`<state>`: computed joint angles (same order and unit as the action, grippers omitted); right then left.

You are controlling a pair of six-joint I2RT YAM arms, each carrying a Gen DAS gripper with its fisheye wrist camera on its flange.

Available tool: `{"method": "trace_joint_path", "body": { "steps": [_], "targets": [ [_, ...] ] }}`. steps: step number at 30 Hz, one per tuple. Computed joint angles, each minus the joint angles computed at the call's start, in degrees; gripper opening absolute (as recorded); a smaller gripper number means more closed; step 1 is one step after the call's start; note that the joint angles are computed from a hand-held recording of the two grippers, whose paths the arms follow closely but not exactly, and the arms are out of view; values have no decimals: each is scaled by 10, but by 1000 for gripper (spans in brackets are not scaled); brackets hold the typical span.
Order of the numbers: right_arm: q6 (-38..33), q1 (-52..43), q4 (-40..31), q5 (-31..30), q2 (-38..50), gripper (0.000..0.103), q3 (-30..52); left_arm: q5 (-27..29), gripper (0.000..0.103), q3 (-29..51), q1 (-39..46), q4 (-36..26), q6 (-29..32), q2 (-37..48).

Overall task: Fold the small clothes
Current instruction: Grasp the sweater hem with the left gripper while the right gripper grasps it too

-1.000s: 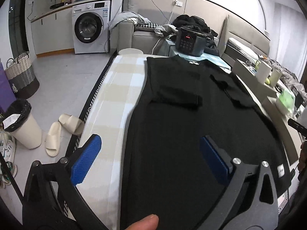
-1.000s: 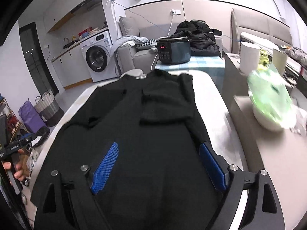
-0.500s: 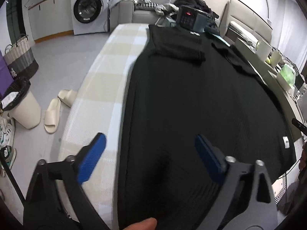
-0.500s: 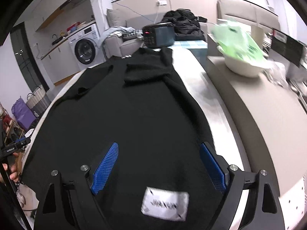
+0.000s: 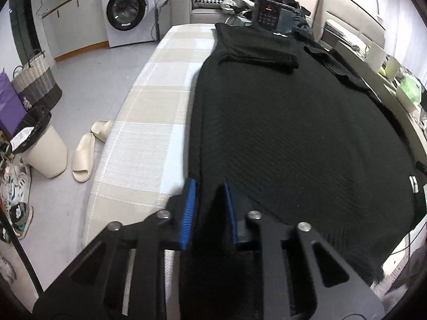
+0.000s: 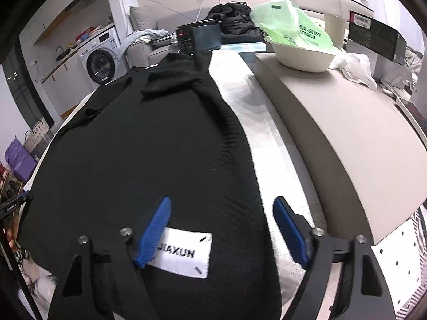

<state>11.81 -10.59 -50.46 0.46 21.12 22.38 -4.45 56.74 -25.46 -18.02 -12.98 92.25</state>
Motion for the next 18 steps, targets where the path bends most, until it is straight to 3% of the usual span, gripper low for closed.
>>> {"method": "trace_joint_path", "body": {
  "steps": [2, 3, 4, 7, 9, 14, 17, 18],
  "targets": [
    [-6, -4, 15, 24, 14, 58, -10, 16, 10, -5, 13, 4, -4, -4],
    [-9, -7, 26, 27, 31, 42, -13, 25, 10, -6, 19, 5, -6, -4],
    [-11, -9, 35, 28, 37, 34, -17, 30, 10, -7, 22, 5, -7, -5],
    [-27, -33, 44, -18, 18, 6, -23, 32, 10, -7, 24, 5, -4, -5],
    [-34, -38, 42, -26, 9, 4, -19, 30, 10, -8, 23, 6, -1, -6],
    [-39, -55, 34, 19, 33, 4, -16, 18, 10, -14, 16, 7, 6, -11],
    [-68, -112, 13, -48, 8, 12, -14, 47, 13, -15, 26, -4, 1, -18],
    [-90, -141, 1, -86, -1, 16, -11, 62, 21, -15, 31, -9, 4, -21]
  ]
}}
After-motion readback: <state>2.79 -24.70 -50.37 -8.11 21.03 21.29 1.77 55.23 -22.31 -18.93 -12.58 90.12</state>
